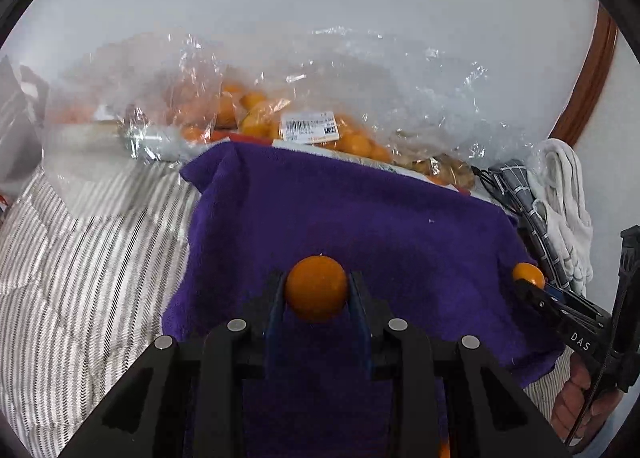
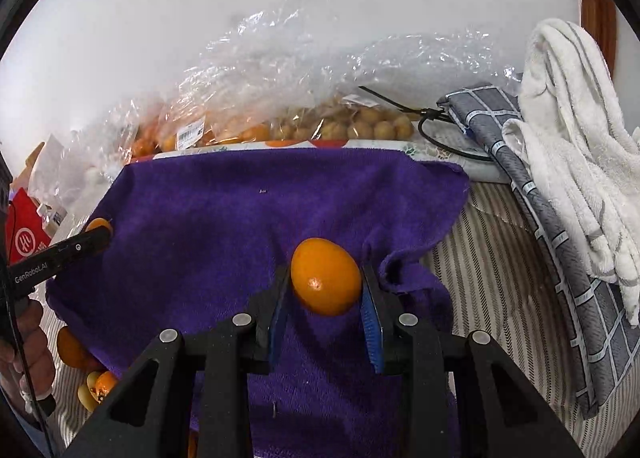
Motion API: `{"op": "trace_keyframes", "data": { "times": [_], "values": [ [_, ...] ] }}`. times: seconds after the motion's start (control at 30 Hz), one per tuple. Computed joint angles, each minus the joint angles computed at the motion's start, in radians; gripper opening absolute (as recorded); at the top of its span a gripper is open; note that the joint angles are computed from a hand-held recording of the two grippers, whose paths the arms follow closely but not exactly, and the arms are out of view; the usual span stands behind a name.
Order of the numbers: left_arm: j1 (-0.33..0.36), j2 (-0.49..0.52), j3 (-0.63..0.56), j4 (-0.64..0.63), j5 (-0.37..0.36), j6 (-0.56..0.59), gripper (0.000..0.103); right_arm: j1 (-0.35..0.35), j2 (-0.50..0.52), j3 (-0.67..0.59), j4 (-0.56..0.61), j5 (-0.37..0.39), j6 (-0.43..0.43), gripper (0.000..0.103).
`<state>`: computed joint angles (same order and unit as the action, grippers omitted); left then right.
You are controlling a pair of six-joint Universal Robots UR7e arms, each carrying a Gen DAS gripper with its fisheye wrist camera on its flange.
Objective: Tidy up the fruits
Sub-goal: 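Lower the oval orange onto the towel and open the right tool while the left tool releases its orange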
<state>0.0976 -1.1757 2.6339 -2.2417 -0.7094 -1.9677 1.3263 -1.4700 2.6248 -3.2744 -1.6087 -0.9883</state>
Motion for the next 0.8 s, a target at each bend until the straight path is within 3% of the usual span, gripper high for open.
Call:
{"op": "trace_keyframes", "data": {
  "times": [0.33, 0.57, 0.8],
  "values": [
    [-0.001, 0.016, -0.006, 0.009, 0.002, -0.002, 0.030, 0.003, 0.027, 0.020, -0.048, -0.019, -0.026, 0.035],
    [-0.028, 0.021, 0.012, -0.012, 0.021, -0.025, 0.030, -0.012, -0.016, 0.046, -0.046, 0.033, -0.048, 0.056],
    [-0.103, 0.010, 0.001, 0.117, 0.051, -0.118, 0.045, -0.028, -0.109, 0.094, -0.038, 0.105, -0.074, 0.060]
  ]
}}
